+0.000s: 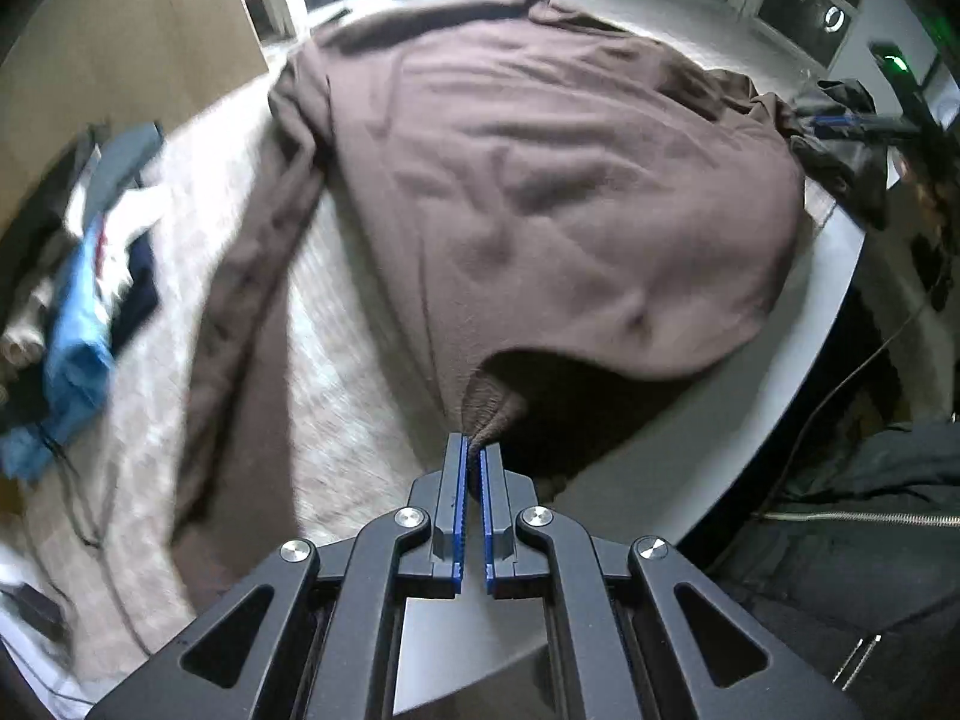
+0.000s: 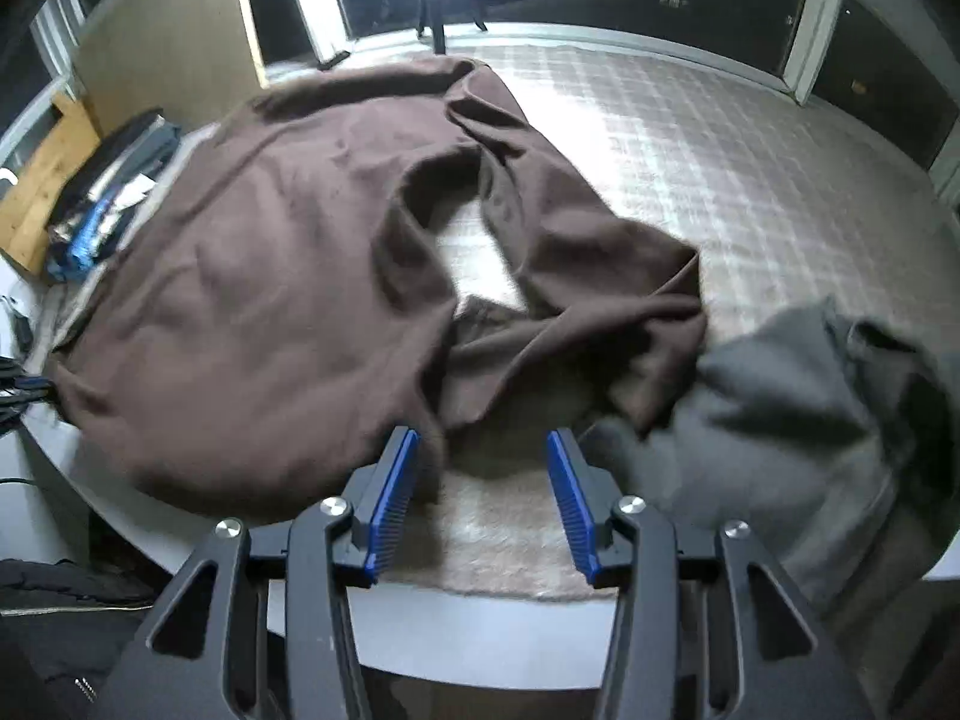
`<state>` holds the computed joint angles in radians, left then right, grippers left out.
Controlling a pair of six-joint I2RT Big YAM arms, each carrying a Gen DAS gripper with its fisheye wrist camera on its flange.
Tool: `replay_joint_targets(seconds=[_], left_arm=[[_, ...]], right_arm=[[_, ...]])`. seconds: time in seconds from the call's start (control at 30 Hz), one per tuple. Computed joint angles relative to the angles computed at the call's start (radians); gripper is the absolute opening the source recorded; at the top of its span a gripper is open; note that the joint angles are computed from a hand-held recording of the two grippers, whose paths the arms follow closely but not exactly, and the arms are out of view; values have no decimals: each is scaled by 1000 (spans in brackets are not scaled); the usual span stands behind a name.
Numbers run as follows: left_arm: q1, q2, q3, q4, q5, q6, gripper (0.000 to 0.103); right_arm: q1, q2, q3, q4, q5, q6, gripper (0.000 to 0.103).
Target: Fold clothes
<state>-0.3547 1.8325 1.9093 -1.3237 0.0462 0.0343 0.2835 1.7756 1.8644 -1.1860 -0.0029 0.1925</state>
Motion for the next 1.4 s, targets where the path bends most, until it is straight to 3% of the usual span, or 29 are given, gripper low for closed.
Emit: replay_joint_targets(seconds=[0.13, 0.23, 0.43, 0.5, 0.53, 0.57, 0.77, 0.87, 0.93, 1.0, 1.03, 1.13, 1.17, 1.3, 1.4], left_arm=[[7, -2, -9, -6, 12, 13, 3], [6, -8, -17, -7, 10, 9, 3], [9, -12, -25, 1, 1, 24, 3], [7, -14, -25, 4, -2, 28, 3], [6, -19, -27, 8, -2, 31, 3], [6, -24, -29, 12, -2, 33, 3], [14, -61, -39, 40, -3, 34, 3], [8, -89, -30, 40, -46, 54, 3], [-4, -110, -27, 40, -86, 82, 3], [-18, -123, -43, 42, -92, 107, 3], [-24, -124, -56, 35, -78, 117, 3], [-46, -112, -111, -13, -30, 158, 4], [-52, -112, -129, -23, -27, 168, 4], [-31, -126, -157, -9, 9, 142, 7], [-22, -110, -147, 30, 11, 150, 8]], right_arm=[[71, -39, -103, 57, -23, -91, 46], [107, -14, -122, 69, 10, -119, 52], [94, 46, -99, 129, -69, 24, 51], [87, 44, -106, 157, -81, 54, 38], [83, 42, -105, 160, -92, 65, 12], [78, 37, -104, 157, -108, 71, 7], [62, -41, -95, 171, -198, 87, 6], [48, -80, -60, 161, -246, 140, 6], [21, -118, -75, 194, -318, 206, 6], [-30, -134, -122, 233, -438, 343, 6], [-44, -123, -124, 199, -428, 371, 6], [-45, -41, -64, -34, -201, 358, 10], [-46, -40, -82, -48, -165, 363, 10], [-27, -65, -126, -2, -159, 316, 10], [-2, -58, -111, -2, -146, 245, 24]])
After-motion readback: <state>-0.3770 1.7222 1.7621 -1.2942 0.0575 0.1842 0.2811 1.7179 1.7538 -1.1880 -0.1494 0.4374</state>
